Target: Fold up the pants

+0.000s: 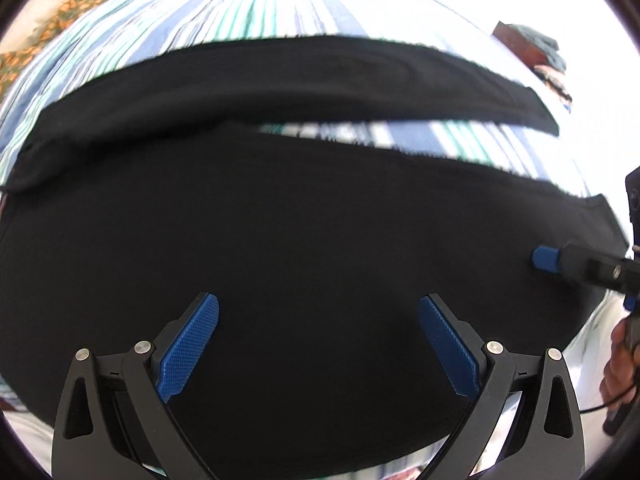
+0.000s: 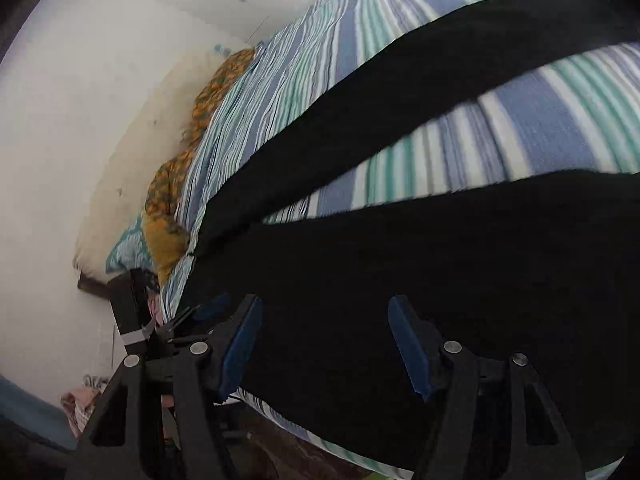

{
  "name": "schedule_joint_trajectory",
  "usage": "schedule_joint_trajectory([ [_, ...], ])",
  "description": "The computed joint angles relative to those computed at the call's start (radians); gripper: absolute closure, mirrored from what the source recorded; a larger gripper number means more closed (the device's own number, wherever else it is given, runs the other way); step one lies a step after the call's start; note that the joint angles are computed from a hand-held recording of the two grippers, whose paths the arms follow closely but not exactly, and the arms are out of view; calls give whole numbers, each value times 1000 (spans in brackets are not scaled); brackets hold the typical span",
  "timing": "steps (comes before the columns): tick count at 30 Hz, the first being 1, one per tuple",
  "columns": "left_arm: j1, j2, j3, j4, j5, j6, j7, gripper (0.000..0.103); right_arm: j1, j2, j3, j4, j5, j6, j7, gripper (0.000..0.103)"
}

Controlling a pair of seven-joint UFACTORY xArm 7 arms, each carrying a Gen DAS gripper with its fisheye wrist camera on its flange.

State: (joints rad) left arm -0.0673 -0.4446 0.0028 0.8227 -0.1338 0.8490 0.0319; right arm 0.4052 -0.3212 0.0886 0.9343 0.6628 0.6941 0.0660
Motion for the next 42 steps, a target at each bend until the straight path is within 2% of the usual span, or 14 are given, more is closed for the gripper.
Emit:
schedule_joint_trajectory([
  [3,66,-66,6,-61,92,-13,-17,2,10,47,65,2,-89,-15,63,38],
  [5,113,-98,21,-81,140,-10,-26,2,2,14,37,-18,-110,16,43,38],
  [8,176,-123,49,-93,183,-14,-34,2,-68,-70,15,-36,-225,92,129,38],
  [11,263,-111,42,-76,259,-16,-107,2,-171,-205,-30,-103,-309,146,235,38],
  [14,293,-83,90,-48,226,-11,-145,2,-273,-329,-71,-174,-375,169,332,38],
  [17,316,-78,99,-41,231,-17,-166,2,-318,-382,-104,-197,-392,196,370,38],
  [19,318,-83,121,-30,224,-34,-143,2,-341,-371,-87,-165,-429,228,400,37],
  [21,303,-61,126,6,203,-53,-119,2,-354,-331,-55,-99,-486,257,418,35],
  [24,279,38,121,107,177,-96,-93,2,-285,-196,-42,32,-470,229,359,34],
  [29,243,281,119,323,94,-177,-65,2,-163,182,12,407,-401,191,219,31],
  [33,240,450,96,461,93,-189,-95,2,-106,493,73,712,-433,147,157,31],
  [36,238,510,92,477,198,-191,-185,2,-76,711,80,931,-461,182,152,31],
  [39,245,512,102,424,256,-217,-230,2,-69,902,65,1158,-498,320,136,31],
  [42,260,481,102,348,221,-311,-180,1,-115,953,29,1209,-525,395,96,31],
])
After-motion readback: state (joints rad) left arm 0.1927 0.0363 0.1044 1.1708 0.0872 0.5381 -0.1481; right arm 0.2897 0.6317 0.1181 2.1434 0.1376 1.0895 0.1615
